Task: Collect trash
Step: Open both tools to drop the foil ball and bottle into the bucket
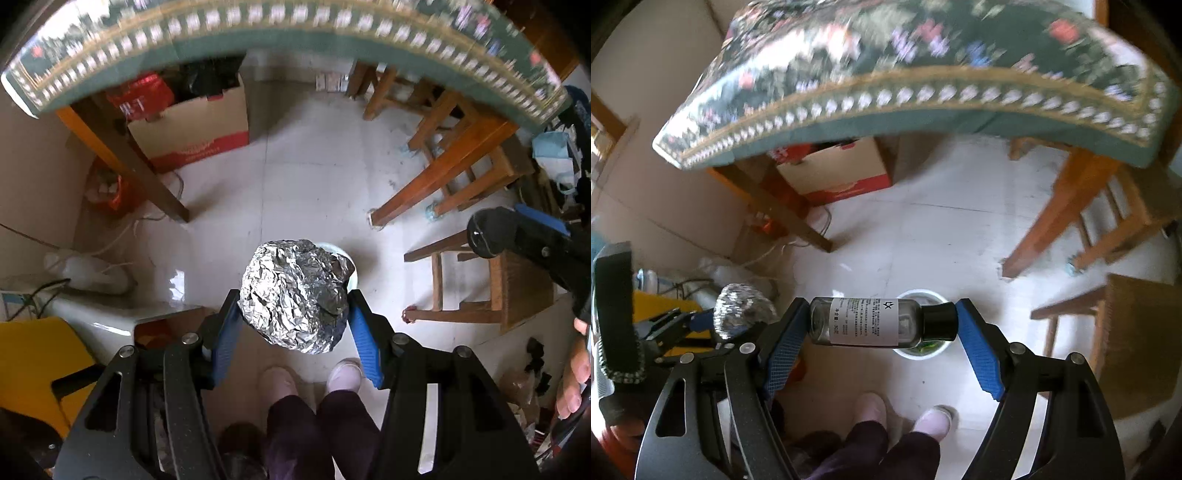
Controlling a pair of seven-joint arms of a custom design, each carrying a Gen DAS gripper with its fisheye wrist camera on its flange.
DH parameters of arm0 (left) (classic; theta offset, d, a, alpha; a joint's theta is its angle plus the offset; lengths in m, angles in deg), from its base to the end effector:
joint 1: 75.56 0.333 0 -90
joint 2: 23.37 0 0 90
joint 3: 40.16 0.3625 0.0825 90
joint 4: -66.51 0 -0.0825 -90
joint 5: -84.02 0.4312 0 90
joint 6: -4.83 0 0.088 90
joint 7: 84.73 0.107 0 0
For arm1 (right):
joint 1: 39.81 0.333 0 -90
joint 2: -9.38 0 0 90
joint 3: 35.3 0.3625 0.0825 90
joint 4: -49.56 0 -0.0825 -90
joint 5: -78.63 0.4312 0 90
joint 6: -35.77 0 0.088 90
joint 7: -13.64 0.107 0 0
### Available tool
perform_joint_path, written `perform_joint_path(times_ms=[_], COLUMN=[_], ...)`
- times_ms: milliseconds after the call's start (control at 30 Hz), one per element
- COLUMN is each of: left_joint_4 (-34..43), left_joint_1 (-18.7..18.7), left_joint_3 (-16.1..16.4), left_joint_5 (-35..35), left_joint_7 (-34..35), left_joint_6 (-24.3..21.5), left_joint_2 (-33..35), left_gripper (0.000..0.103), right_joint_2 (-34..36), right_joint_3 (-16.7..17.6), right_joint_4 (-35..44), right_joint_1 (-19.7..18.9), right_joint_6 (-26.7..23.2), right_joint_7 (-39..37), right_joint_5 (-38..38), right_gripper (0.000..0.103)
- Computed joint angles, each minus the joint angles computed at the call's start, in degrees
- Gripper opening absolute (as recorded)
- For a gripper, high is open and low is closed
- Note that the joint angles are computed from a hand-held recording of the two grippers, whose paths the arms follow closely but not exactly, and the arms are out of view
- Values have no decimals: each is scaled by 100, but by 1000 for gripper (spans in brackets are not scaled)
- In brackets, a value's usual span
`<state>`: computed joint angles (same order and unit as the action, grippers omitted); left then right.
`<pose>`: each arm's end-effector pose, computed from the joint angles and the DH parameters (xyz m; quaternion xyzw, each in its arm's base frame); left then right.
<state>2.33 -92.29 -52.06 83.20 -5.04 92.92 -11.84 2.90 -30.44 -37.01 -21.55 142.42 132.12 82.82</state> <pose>0.5866 -0.2982 0.7749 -0.5844 0.8035 -0.1110 0.0227 0.5280 0.2361 0.8015 -0.6540 0.7202 -0.0454 0.2271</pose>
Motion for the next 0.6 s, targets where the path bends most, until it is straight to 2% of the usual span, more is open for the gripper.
perform_joint_path(times_ms=[133,267,433,467,533,600], left_joint_4=[-406,-470,72,178,627,875], left_joint_1=[1,-49,-201,-258,-413,-464], left_joint_3=[-19,-65,-126,-123,-107,-79], left_joint_5=[-82,-175,-247,-180,7,-8], left_joint_7=[-66,-120,-31,-14,-33,-47], left_joint_6=[161,122,-88,-105,-327,-433], left_joint_2=[-58,11,398,465,736,886], left_gripper=[56,56,56,60,65,66], right_joint_2=[56,9,-155,-186,-274,-320], right_joint_3=[95,10,-140,-144,-141,-91], right_joint_4=[-100,-201,-279,-277,-263,-152], right_joint_1=[42,15,-130,-153,-203,-244], right_joint_6=[-31,-66,-154,-169,-209,-334], right_joint_7=[-105,-190,25,113,260,448], right_joint_5=[-503,-325,149,161,67,-247], right_gripper=[77,77,77,77,77,77])
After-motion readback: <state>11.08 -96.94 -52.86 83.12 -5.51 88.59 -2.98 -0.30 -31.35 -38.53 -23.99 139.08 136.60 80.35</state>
